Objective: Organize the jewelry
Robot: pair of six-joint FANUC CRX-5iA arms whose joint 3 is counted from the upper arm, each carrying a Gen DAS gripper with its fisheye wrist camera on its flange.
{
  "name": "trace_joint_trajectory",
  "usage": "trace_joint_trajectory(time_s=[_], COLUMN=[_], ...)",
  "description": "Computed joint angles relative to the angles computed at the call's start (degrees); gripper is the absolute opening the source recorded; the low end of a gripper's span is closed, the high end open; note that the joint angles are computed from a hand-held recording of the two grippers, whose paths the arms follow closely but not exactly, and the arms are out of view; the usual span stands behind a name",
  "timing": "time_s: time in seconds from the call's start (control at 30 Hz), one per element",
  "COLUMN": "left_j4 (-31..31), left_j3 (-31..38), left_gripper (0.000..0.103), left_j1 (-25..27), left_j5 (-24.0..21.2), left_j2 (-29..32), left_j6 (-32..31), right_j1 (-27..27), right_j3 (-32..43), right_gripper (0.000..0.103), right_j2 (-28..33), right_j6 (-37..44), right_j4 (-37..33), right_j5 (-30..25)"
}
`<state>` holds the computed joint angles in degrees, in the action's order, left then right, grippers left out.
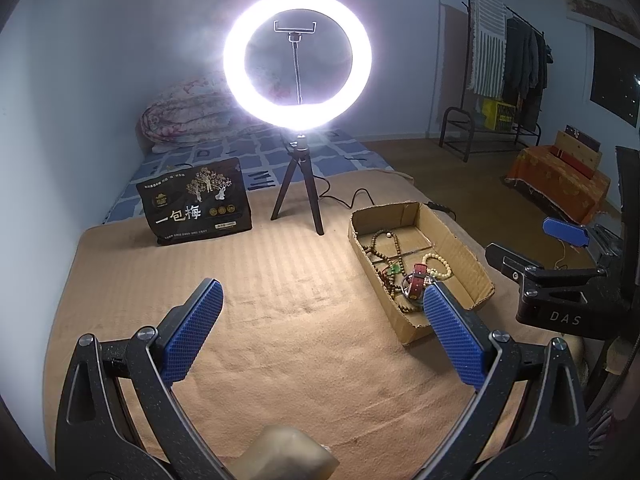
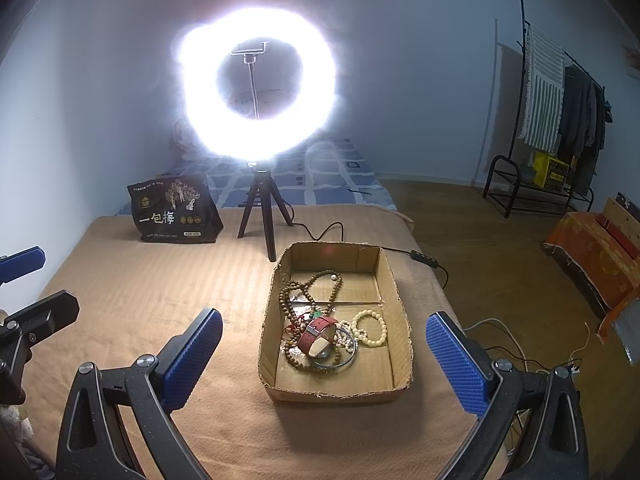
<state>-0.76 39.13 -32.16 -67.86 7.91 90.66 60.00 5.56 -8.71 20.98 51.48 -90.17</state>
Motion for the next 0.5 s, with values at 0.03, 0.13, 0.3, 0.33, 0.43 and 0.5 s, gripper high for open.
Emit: trace_joint_trajectory(time_s=[0.03,0.13,0.3,0.33,0.43,0.5], left_j4=[0.0,-0.2,0.0,0.0,0.1,-0.1], left_j3=[0.1,0.2,0.0,0.0,-0.1,-0.1], left_gripper=[0.102,0.102,0.102,0.102,0.102,0.102], left_j1=[0.0,-0.1,0.0,-0.1,0.0,-0.1], left_j5=[-0.1,-0.2,-0.1,-0.1,-0.1,-0.1], left_j2=[0.0,0.1,0.0,0.0,-0.1,-0.1], left_j6=[0.0,0.1,0.0,0.0,-0.1,0.1], right_j1=[0.0,0.1,0.4,0.3,0.3,0.3], right_j3=[0.0,0.2,0.2,0.2,0.3,0.3], right_gripper=[0.103,0.103,0.103,0.103,0.103,0.103], right_j2=[0.0,0.0,0.1,0.1,0.1,0.1], right_j6=[0.0,0.1,0.0,0.1,0.1,0.2], right_j4=[0.0,-0.3,-0.3,-0.4,-0.4,-0.4], right_j5=[0.0,0.0,-0.2,-0.1,-0.1,-0.1])
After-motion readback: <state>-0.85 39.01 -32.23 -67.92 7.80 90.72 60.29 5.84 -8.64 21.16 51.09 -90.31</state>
